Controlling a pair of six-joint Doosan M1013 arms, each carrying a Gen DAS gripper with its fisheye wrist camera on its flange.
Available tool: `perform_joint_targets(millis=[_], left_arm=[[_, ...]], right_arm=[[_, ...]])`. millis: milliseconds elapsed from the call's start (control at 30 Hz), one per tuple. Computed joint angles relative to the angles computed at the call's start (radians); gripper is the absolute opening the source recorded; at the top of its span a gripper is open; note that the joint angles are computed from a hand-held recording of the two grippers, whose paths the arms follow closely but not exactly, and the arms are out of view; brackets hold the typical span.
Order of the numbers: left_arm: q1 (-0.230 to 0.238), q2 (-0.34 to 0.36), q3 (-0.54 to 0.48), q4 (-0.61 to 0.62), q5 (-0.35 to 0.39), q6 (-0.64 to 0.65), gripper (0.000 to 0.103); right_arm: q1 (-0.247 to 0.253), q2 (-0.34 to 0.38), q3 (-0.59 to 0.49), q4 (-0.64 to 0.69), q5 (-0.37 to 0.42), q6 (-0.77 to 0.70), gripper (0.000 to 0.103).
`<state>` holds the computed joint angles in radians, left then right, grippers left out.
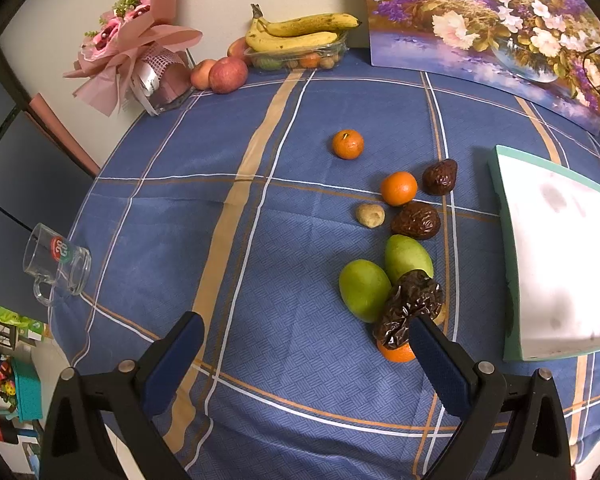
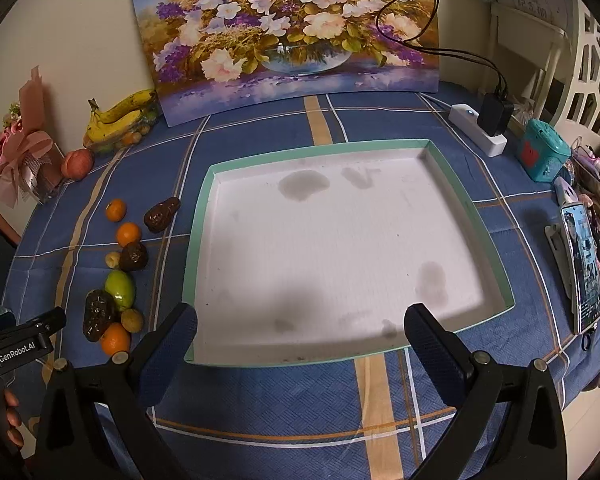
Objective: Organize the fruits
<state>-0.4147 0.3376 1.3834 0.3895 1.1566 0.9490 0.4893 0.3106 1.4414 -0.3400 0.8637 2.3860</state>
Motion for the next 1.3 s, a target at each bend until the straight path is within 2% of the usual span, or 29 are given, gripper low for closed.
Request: perform_joint_targets(millis=[1300], left_arm=[[0.008, 0.000, 0.001, -0.016, 0.001, 0.003, 0.103]], right_arm=[[0.001, 0.008, -0.008, -0.001, 0.027, 0.007, 0.103]])
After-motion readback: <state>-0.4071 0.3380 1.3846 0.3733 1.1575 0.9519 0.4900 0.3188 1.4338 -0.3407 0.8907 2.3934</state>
